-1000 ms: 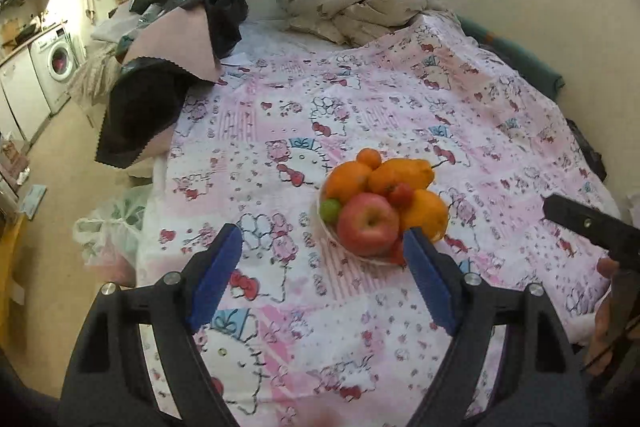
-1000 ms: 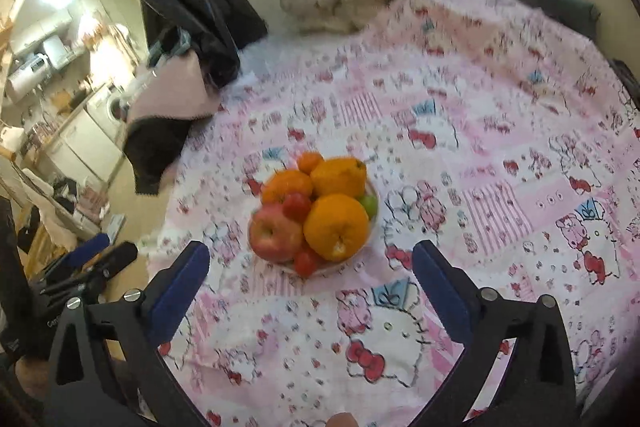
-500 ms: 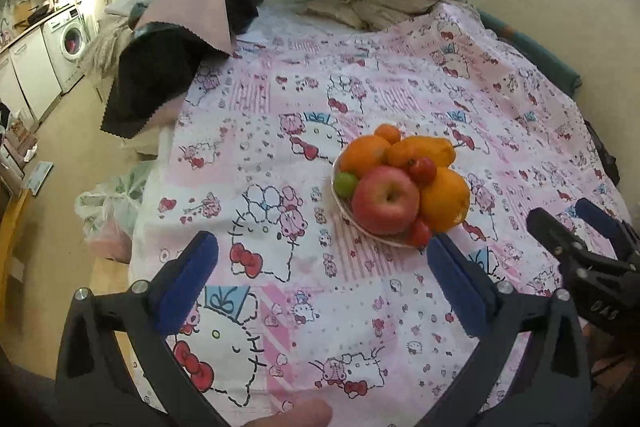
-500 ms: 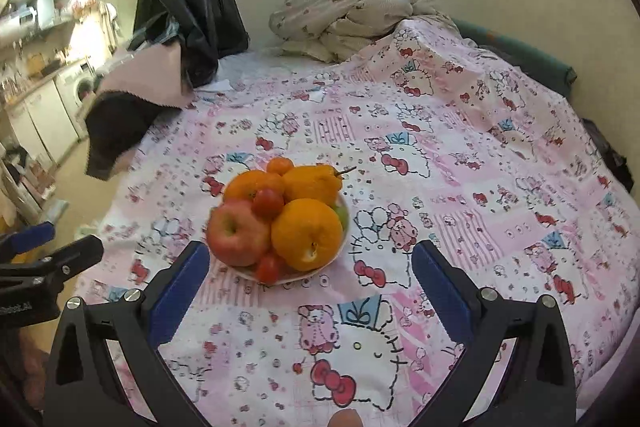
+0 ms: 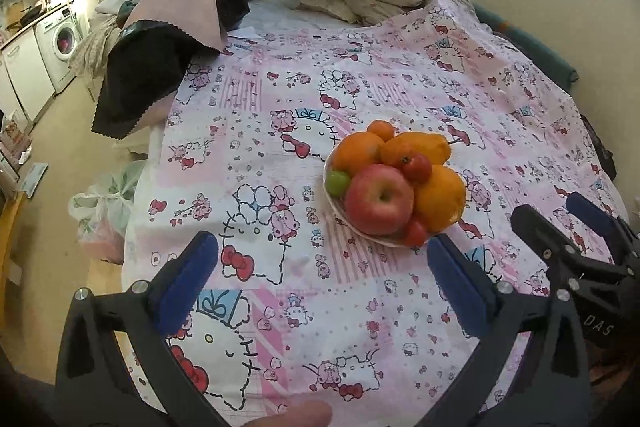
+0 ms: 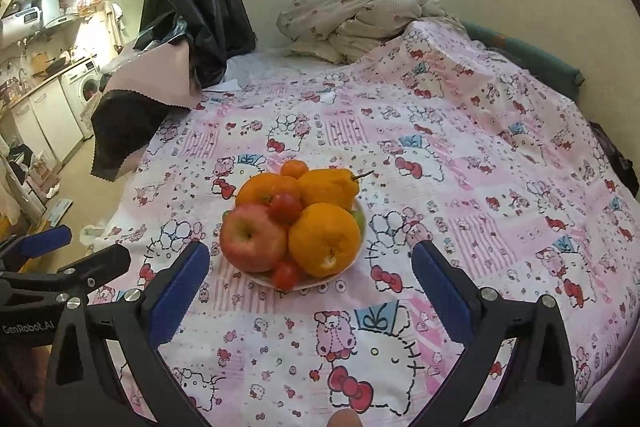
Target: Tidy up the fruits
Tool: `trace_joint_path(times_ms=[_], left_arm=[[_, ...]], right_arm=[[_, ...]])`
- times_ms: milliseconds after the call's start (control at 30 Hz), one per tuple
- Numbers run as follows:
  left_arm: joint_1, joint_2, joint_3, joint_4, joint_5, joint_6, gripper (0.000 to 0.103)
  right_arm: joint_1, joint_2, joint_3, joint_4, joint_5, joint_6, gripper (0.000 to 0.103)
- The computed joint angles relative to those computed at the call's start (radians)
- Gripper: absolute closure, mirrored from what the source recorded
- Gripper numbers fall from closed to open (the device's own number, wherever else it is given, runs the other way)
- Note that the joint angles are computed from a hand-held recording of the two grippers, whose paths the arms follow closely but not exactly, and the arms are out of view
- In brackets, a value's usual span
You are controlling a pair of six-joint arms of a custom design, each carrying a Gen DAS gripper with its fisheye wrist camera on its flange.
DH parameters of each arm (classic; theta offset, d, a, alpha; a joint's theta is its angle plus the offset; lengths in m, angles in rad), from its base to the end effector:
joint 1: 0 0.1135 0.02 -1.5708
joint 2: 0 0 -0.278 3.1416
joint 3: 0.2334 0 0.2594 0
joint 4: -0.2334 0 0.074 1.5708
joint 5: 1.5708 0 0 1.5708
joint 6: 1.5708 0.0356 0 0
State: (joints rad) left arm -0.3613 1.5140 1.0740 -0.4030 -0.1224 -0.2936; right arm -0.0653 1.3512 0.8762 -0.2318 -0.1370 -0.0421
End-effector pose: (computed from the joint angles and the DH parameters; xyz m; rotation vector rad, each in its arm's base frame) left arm 0.3110 -0.1129 0.2562 0.0254 2.4111 -0.1554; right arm 0.2941 -0.0144 0.2518 -0.0455 2.2711 0.0994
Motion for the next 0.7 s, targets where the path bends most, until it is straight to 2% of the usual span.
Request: trace_joint_path(times_ms=[700], left_arm=[[-0.002, -0.013, -0.015, 0.012, -0.013, -0.001, 0.000]], right_arm=[[-0.035, -0.014, 0.002, -0.017, -0.004, 0.004, 0.000]])
